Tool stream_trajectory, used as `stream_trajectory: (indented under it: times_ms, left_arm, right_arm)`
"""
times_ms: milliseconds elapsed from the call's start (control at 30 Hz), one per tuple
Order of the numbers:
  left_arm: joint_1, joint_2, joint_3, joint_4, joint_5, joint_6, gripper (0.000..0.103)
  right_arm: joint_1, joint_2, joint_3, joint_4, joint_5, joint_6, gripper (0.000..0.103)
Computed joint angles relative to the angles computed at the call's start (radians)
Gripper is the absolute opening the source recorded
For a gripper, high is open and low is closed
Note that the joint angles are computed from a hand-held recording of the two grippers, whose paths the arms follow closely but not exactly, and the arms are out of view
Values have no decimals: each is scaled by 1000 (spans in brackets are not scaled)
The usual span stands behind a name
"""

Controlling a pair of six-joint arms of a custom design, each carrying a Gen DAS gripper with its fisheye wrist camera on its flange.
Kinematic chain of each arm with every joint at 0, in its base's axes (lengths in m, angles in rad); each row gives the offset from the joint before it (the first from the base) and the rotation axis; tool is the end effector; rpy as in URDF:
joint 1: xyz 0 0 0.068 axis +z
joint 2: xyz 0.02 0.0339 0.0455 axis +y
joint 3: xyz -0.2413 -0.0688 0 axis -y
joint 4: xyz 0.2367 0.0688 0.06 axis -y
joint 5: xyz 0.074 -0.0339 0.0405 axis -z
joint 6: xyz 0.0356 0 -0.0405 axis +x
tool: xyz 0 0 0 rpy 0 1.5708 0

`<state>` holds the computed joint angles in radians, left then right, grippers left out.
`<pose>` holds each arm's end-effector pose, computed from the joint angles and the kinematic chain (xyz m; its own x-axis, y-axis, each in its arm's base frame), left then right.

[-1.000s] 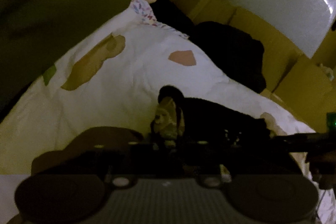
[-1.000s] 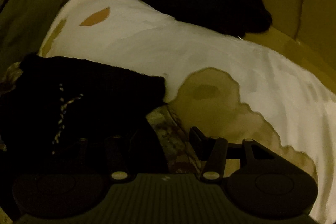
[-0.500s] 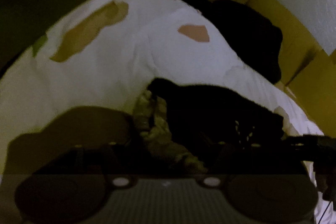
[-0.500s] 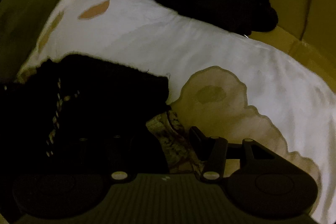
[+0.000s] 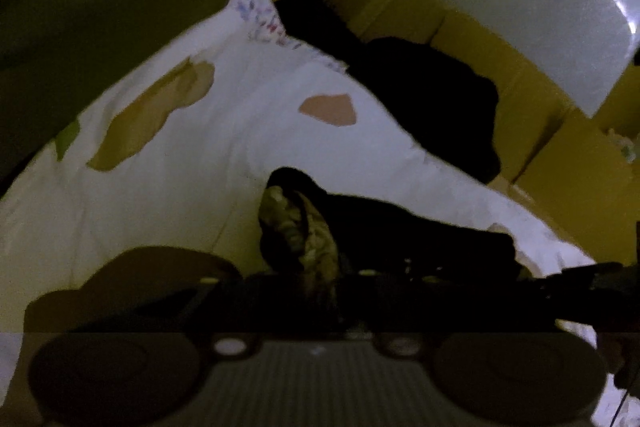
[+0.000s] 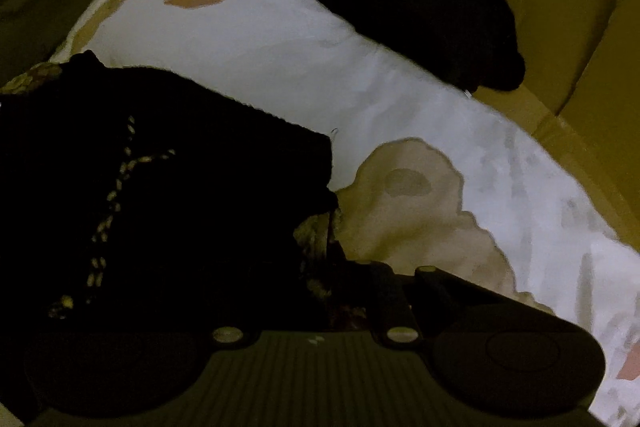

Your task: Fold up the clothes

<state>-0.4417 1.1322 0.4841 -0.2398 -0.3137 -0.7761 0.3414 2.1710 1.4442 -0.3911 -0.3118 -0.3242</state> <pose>0.1950 -0.0801 0.1532 -0.6620 -0.4240 -0.6180 -0.3267 0.9054 -0.2712 0.3923 0.1510 0.1032 -0.6613 -0.5567 -0.5026 -0.6919 0.7116 0.1221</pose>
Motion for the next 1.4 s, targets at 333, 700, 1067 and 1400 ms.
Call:
stream_trajectory:
  times_ms: [333, 700, 1067, 1400]
  left_arm:
    - [-157, -119, 85, -161, -84, -9, 12]
    - [-420, -108, 451, -547, -239, -107, 10]
    - [-733, 143, 989, -922, -514, -345, 10]
    - [-929, 563, 1691, -1290, -658, -500, 10]
  right_arm:
    - [-23, -310, -212, 53, 1, 15, 12]
    - [-178, -693, -331, -111, -92, -13, 9]
    - [-443, -943, -182, -411, -335, -113, 8]
    - [-765, -982, 79, -736, -600, -288, 8]
